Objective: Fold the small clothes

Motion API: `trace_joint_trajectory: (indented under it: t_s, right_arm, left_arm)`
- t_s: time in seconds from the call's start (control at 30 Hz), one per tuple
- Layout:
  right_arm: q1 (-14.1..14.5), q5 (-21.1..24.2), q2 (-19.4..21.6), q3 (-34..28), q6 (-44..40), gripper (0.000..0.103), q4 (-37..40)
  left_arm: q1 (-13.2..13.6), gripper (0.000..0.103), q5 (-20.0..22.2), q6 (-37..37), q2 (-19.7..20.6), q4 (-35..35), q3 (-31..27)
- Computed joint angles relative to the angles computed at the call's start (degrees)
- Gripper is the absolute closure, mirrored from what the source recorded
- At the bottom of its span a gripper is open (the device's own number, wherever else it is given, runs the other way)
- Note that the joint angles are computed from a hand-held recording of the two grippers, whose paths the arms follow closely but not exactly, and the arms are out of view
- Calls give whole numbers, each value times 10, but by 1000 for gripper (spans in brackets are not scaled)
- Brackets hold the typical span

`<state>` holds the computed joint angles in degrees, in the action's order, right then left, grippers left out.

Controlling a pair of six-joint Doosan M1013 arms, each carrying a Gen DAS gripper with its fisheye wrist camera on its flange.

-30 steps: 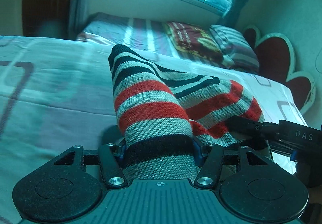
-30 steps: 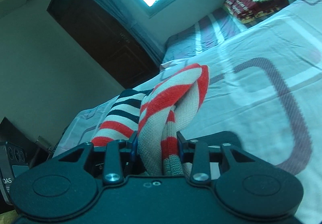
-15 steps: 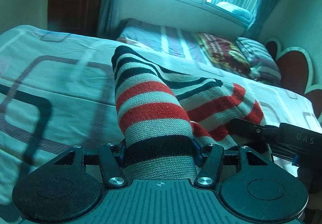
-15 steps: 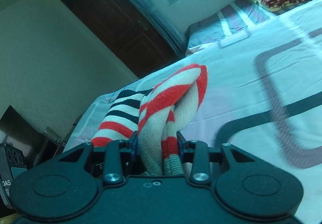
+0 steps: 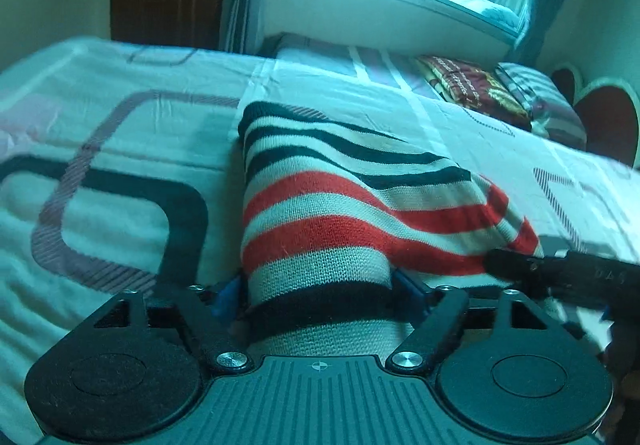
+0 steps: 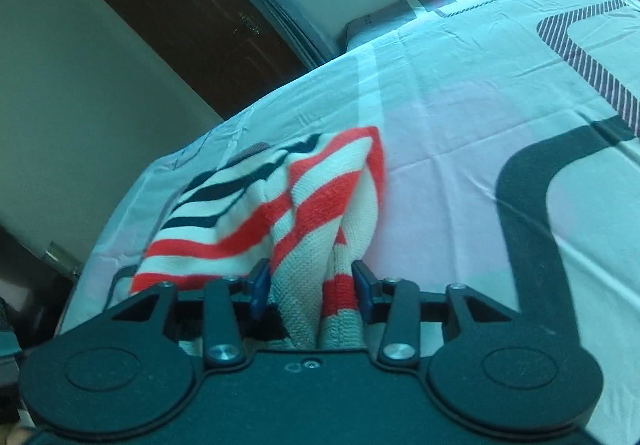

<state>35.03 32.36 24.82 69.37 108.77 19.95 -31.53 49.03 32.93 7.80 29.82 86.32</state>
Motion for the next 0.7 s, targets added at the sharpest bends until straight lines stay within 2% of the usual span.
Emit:
trace_joint_trajectory:
  t_s: [0.17,0.23,0.33,0.4,0.47,0.5,0.57,0.7]
  right_arm:
    - [14,2,-24,2,46,61,-135]
    - [21,-3,-34,6,27,61,-160]
    - [27,-1,-39,10,-5,63,-140]
    - [36,14,-36,9,15,63,-180]
    - [43,48,-33,10,33,65,-208]
    - [47,55,-32,14,46,65,-230]
    - [48,35,-38,31,71,62,-245]
    - [55,55,-37,21,114,61,-282]
  left_arm:
    - [-22,24,39,-40,-17,43,3]
    - [-33,24,38,-39,-27,52,11]
    - [-45,24,48,-24,-34,54,18]
    - [-48,24,63,-14,-33,46,22]
    - [-41,23,57,-16,-35,25,30]
    - [-39,16,54,-25,-36,21,33]
    - [-36,12,58,-34,-36,15,33]
    - [-45,12,81,-25,-38,16,24]
